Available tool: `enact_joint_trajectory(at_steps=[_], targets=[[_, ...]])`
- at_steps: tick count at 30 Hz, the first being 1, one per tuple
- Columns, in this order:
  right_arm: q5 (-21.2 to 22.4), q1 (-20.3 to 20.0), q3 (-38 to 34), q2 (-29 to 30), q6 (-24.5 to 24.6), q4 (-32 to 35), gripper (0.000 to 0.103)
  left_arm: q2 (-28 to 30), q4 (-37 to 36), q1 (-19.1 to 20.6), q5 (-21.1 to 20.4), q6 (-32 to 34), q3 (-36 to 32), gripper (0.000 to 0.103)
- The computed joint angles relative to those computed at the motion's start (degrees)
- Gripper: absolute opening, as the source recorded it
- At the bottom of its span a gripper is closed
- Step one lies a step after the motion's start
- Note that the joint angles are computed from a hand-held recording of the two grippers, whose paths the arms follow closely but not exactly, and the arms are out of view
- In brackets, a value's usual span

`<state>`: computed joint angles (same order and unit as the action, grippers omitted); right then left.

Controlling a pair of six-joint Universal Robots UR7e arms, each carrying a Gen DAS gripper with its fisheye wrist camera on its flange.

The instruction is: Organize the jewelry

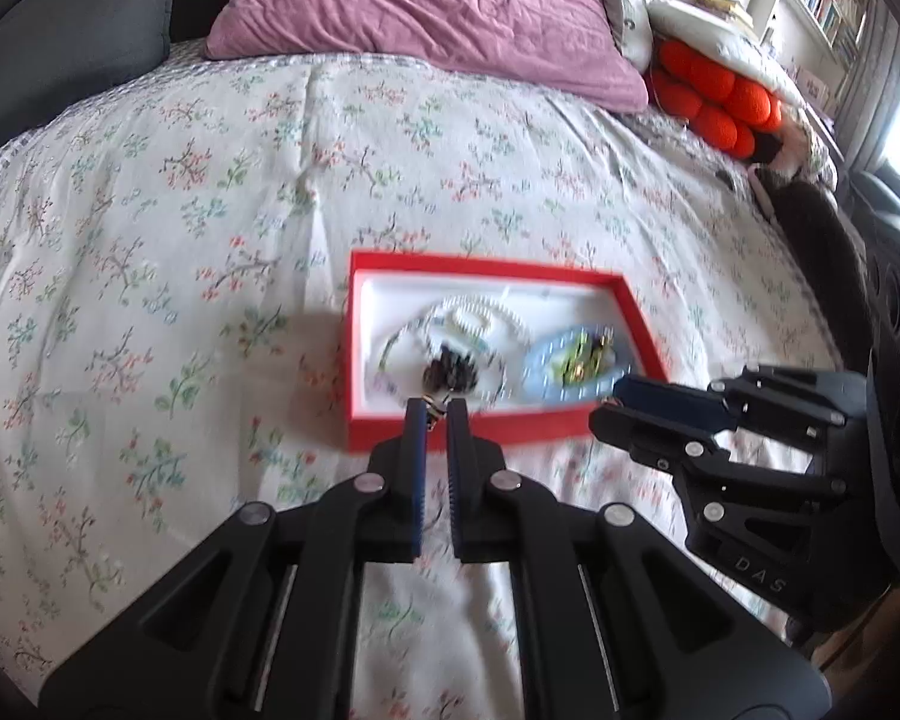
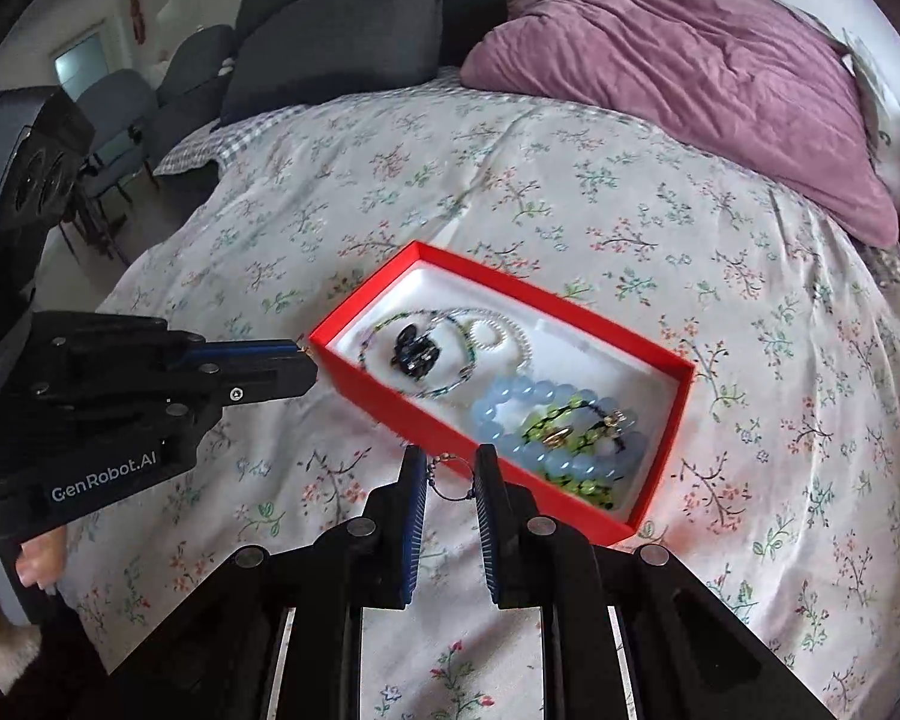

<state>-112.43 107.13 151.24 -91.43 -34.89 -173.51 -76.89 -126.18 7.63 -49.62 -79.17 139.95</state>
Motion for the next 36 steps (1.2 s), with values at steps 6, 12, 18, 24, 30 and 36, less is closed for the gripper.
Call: enact_joint_trajectory(at_steps=[6,12,18,24,30,36], targets=[[-1.17,-1.85,-1.79,1.42,2.39,-2.57,0.017,4.57,-5.62,2.64,3.27,3.58,-1.47,0.007],[-0.77,-3.94,-2.52,2.27,2.24,-3.97,0.017,8.8,-11.65,4.76,4.73,6.77,-2.22,0.007],[0.16,-5.14,-2.97,3.18,2.23,-5.34,0.017,11.64,-14.9,5.86,5.16,9.04,-3.22,0.009],[-1.21,-5.12,-3.74,3.23,2.64,-3.79,0.035,11.51,-10.16,5.79,5.95,6.63,-4.22,0.037],[-0.96,-4.42,-3.23,-0.27,3.56,-2.3,0.06,8.79,-2.4,3.91,6.46,1.39,-4.53,0.06],[-4.68,-2.36,-2.57,-3.43,5.33,0.66,0.068,6.6,9.25,0.96,3.96,-5.83,-5.62,0.073]])
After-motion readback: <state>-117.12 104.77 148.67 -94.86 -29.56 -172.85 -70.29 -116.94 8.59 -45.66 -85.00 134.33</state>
